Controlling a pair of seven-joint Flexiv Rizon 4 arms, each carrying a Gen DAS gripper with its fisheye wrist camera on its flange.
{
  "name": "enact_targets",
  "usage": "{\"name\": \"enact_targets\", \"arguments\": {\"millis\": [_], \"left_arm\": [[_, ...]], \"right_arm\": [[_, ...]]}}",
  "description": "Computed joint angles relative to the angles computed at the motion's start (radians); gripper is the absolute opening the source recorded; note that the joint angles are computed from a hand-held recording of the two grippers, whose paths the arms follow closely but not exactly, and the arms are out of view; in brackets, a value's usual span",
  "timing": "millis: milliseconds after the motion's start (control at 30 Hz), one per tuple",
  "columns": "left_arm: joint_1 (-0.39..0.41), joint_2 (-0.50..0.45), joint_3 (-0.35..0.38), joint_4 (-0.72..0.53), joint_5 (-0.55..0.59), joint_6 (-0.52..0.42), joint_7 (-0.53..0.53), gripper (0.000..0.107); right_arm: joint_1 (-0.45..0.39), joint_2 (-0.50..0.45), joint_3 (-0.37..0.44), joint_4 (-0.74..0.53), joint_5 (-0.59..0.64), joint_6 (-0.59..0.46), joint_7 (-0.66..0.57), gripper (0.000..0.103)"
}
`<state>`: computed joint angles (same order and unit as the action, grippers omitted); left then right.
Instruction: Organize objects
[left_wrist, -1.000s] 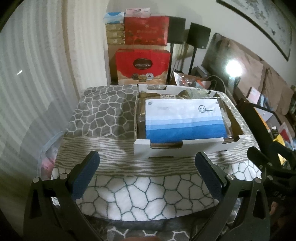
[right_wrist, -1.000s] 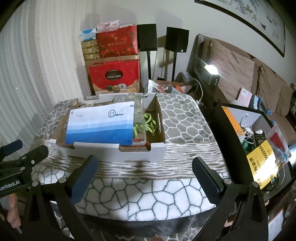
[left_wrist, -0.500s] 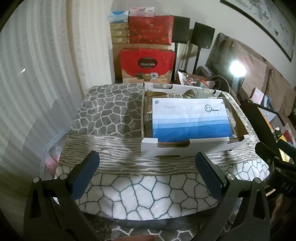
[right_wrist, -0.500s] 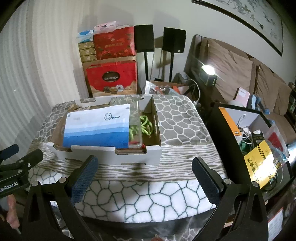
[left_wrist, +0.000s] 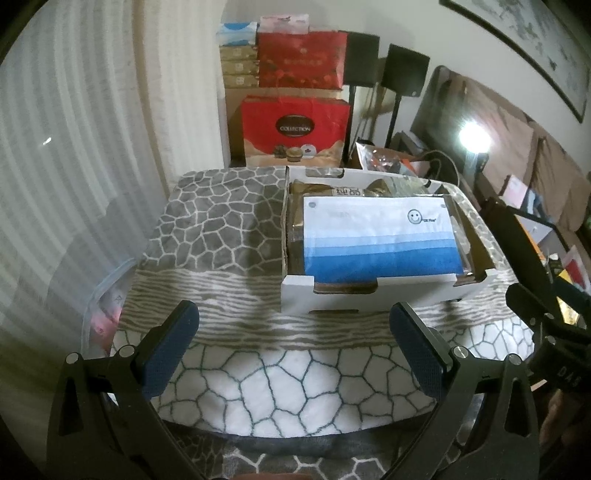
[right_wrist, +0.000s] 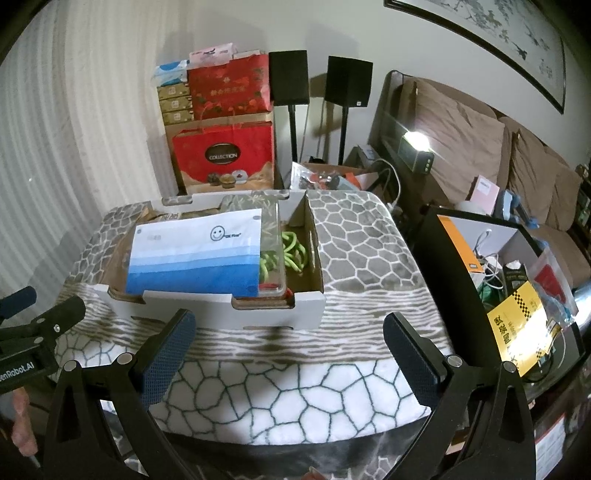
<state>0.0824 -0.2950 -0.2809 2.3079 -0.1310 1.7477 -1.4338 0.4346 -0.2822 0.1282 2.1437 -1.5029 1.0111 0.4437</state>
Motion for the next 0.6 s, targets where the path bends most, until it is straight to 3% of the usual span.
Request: {"name": "enact_targets", "arguments": {"millis": [600], "left_arm": [[-0.029, 0.000, 0.028, -0.005, -0.003, -0.004, 0.006, 0.103]], "right_arm": [[0.001, 0.000, 0.000, -0.001, 0.004, 0.000, -0.003, 0.102]]}}
